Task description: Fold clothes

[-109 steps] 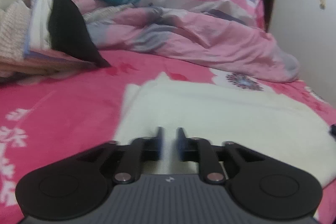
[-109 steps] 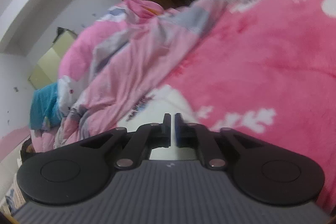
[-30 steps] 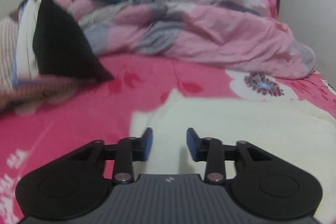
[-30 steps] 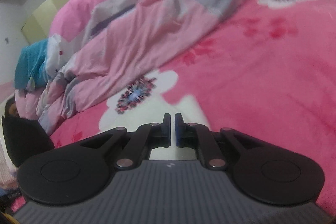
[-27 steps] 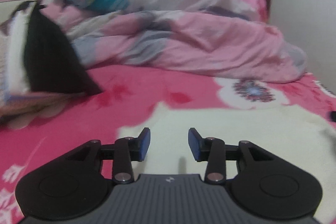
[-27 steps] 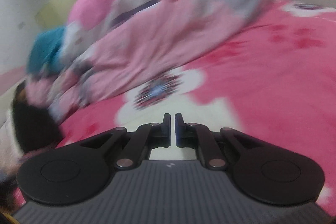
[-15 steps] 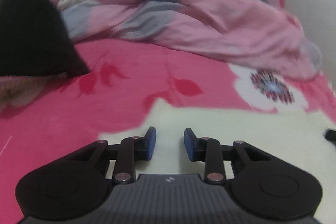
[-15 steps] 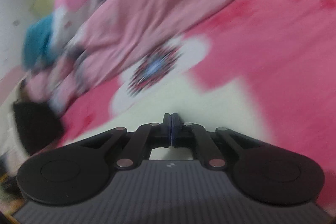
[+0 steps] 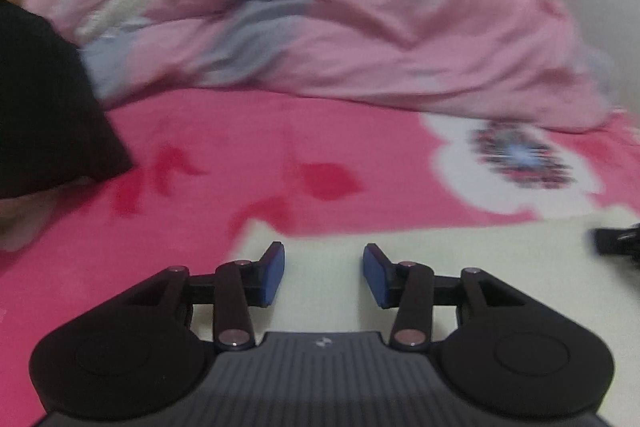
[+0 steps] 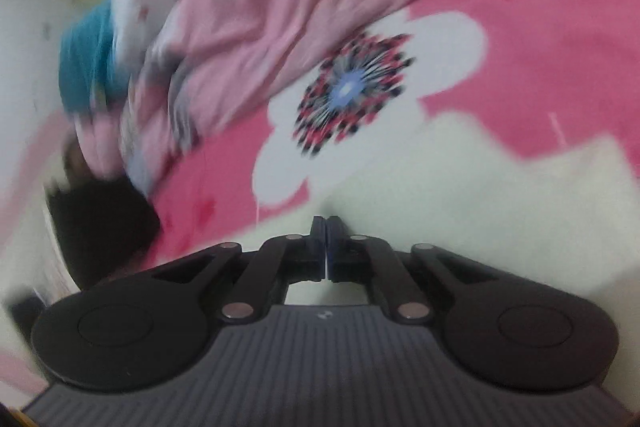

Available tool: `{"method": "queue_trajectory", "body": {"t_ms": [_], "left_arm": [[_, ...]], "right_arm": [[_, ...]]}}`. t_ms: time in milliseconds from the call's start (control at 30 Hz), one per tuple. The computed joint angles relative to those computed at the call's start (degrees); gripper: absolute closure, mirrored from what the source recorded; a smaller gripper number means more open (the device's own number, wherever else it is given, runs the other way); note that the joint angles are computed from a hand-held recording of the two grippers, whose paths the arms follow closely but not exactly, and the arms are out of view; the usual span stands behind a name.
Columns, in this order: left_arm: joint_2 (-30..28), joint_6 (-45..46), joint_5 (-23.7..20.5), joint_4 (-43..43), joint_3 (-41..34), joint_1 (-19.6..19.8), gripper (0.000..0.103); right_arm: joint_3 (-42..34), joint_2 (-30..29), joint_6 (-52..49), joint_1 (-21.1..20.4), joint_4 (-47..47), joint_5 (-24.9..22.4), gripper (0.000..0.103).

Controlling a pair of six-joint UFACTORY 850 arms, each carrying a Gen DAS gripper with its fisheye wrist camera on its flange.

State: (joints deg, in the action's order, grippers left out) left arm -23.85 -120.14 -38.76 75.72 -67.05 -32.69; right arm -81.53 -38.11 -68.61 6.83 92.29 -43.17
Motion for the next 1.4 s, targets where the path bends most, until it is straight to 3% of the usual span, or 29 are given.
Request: {"method": "queue_trajectory", "body": {"t_ms": [33,100,167,200,367,433,567,667,733,767,833,933,1000,1167,1300,1400], "left_arm": [[1.25,-4.04,1.69,1.52,1.59,0.78,0.059],[2.02,-5.71,-0.91,0.55,2.57,1.21,0.056],[3.62,-8.06,-0.26,-0.51,4.44,2.36,0.054],[4.49,-9.32,0.39,-0.98,5.44,3.03,0.054],[9.73,-15.97,-1.63,4.75,10.31,0.99,0.055],[11.77,-17.60,-1.90,7.86,11.86,-0.61,0.054],[13.28,-16.43,1.85,10.04,13.33,-3.03,0.053],[12.76,-15.67,3.46,9.29,14.38,-3.84,0.056],[13.80,-22.20,4.09,13.63,17.17,-3.45,0.070],[15.01,-26.57,4.80,16.28,18.78,-3.14,0.072],[17.40,-31.16,4.99,18.56,20.99,-3.10,0.070],[18.24,-25.34,-0.63,14.26,20.52,-5.71,0.054],[18.49,-22.40,-4.14,13.19,20.11,-7.77,0.054],[17.95,-22.09,-3.39,14.67,19.64,-11.39,0.053],[17.00,-22.73,-4.78,11.88,20.88,-13.21,0.054],[17.82,-24.20,-6.00,10.37,22.76,-14.32,0.057]], "right_arm": [[0.44,0.35,-1.49,-0.73,2.35,0.86,0.103],[2.65,2.13,-7.84,-1.51,9.42,5.74,0.103],[3.49,2.95,-10.11,-2.32,14.94,11.05,0.098],[4.26,3.33,-9.94,-3.19,17.12,11.03,0.098],[10.11,7.30,-13.47,-7.02,24.92,4.65,0.098],[11.44,8.72,-13.65,-7.02,21.71,0.55,0.098],[10.89,7.50,-6.59,-6.54,7.44,-9.74,0.098],[12.44,6.88,-5.84,-6.76,7.95,-8.54,0.103],[14.16,7.03,-7.56,-8.35,14.13,-7.40,0.103],[15.34,7.71,-8.81,-9.02,17.40,-5.75,0.103],[17.69,9.58,-11.82,-9.98,23.36,-1.82,0.098],[21.63,12.78,-16.12,-11.06,26.71,-2.78,0.098],[23.84,14.29,-19.35,-10.40,27.89,-5.48,0.098],[27.09,16.27,-18.51,-8.20,19.93,-14.60,0.098],[30.08,17.08,-19.32,-7.17,21.48,-12.90,0.102],[34.82,20.75,-26.40,-8.37,32.77,-8.29,0.102]]}}
